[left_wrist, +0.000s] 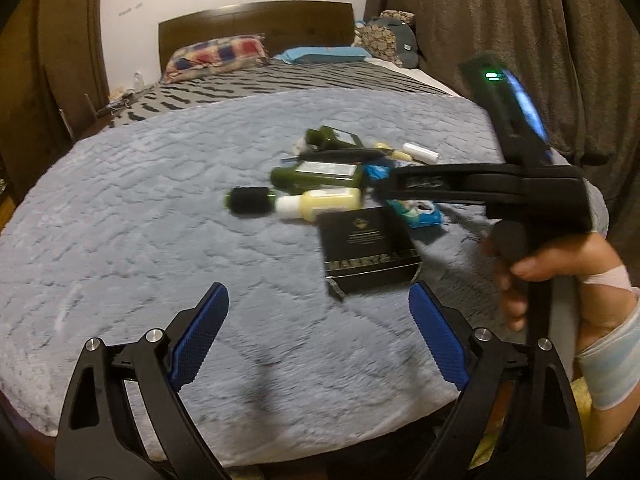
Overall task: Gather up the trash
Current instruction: 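Grasp the black MARRY&ARD box with left tool while right tool grasps blue wipe pack, then lower both held items below the bed edge and open both tools into the bin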
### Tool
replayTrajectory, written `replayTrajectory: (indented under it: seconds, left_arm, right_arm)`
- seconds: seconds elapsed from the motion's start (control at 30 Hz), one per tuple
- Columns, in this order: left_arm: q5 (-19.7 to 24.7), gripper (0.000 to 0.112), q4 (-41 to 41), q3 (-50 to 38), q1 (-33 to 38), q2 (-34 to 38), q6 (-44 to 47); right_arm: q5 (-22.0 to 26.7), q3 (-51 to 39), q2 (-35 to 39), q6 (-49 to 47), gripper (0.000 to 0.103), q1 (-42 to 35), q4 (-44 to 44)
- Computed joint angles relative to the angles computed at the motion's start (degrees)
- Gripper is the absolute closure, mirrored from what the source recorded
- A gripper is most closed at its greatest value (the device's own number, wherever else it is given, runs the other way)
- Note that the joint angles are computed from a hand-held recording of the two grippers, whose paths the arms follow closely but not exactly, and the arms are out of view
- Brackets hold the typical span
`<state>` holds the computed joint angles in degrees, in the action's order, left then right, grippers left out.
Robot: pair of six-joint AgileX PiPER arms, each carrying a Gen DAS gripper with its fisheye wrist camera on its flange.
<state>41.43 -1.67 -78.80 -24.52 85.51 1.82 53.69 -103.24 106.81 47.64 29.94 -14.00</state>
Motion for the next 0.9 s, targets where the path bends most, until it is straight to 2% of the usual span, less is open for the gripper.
replayTrajectory:
  seconds: [0.1, 0.17, 0.23, 0.3, 0.43, 0.6, 0.67, 0.7, 0.9]
  left_arm:
    - [0.23, 0.026, 1.03, -1.01, -1.41, 1.9, -1.12]
    - [0.35, 0.026, 1.05, -1.67, -1.97, 3.25, -1.3]
    - [0.26, 0.026, 0.13, -2.37, -2.03, 4.52, -1.14]
    - [-0.35, 0.026, -1.88, -3.04, -1.8, 5.76, -0.59]
    - [0.94, 0.025, -5.31, -6.67, -2.1, 9.2, 1.18]
    - [2.69, 0.025, 1.96, -12.78, -4.56, 15.05, -4.93]
    - [4.05, 0.029, 1.48, -15.22, -4.12, 17.42, -4.82]
    - [4.73, 0.039, 0.37, -16.05, -3.72, 18.13, -3.81]
    - [4.32, 0.04, -3.65, -14.23, -2.38, 16.78, -0.74]
  right_arm:
    - [0.83, -1.7, 1.79, -1.53, 0.046, -0.86, 1.38]
    - [-0.6, -0.21, 1.09, -2.32, 0.056, -1.66, 2.44]
    - [-2.63, 2.07, -0.49, -2.38, 0.06, -2.14, 2.89]
    - [-3.68, 4.41, -2.63, -0.52, 0.06, -1.75, 0.69]
    - [-1.55, 7.42, -6.78, 3.18, 0.061, -0.03, -5.97]
    - [-2.34, 13.57, -12.72, 5.99, 0.061, 0.36, -8.28]
    - [-2.59, 15.39, -14.53, 6.52, 0.061, 0.64, -8.78]
    - [-2.44, 16.21, -15.34, 7.04, 0.061, 1.1, -9.48]
    - [0.09, 19.51, -19.44, 12.05, 0.061, 5.71, -15.34]
